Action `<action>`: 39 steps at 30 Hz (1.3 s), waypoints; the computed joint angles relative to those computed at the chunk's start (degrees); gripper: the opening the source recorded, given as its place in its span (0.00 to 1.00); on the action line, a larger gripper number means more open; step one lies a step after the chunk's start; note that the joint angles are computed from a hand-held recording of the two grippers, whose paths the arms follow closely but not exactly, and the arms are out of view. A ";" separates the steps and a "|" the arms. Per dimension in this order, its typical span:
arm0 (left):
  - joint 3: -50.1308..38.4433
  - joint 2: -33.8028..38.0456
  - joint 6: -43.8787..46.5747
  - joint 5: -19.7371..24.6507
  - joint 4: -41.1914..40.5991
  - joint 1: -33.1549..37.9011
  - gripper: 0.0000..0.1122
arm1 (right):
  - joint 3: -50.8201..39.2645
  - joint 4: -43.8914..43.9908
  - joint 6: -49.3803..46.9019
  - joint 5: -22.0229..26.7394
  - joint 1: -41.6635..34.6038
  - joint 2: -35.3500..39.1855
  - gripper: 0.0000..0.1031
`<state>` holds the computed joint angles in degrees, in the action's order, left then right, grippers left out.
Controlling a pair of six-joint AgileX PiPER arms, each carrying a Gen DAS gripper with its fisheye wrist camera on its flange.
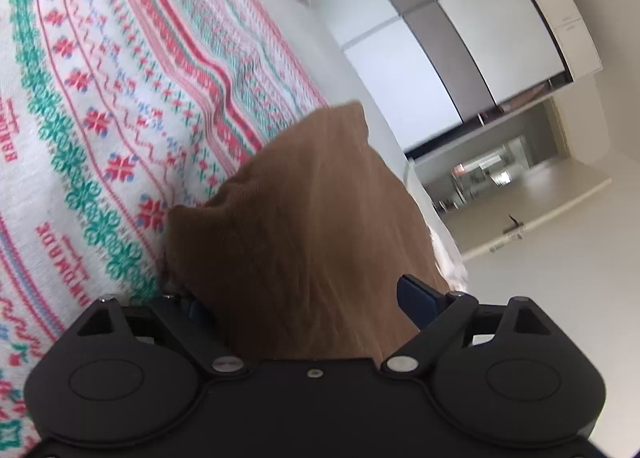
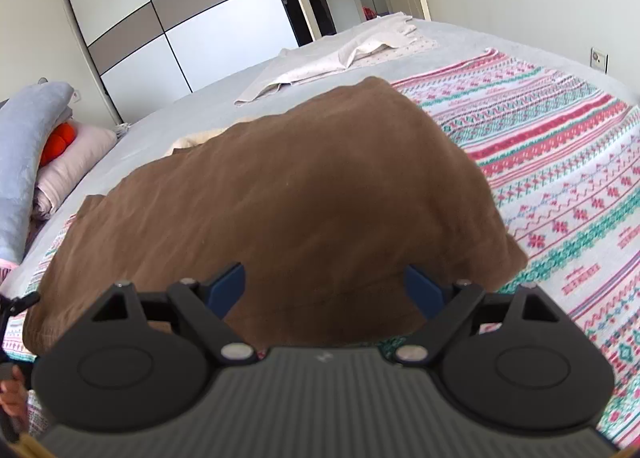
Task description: Fold large clothes
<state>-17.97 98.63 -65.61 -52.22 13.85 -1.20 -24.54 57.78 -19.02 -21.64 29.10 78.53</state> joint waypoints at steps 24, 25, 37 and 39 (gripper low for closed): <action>-11.16 -6.52 46.99 -6.51 -45.85 -32.17 0.24 | -9.21 -80.89 73.83 -7.74 -5.72 19.13 0.31; -13.38 -6.99 49.36 -4.90 -46.69 -33.73 0.24 | -8.65 -86.62 79.56 -9.84 -8.17 19.14 0.31; -40.07 5.77 72.48 11.23 -48.40 -49.24 0.24 | -1.70 -113.06 111.60 -36.74 -44.25 17.07 0.42; -44.17 10.10 74.87 15.11 -48.15 -51.12 0.24 | -0.95 -116.12 115.35 -43.23 -51.91 19.79 0.42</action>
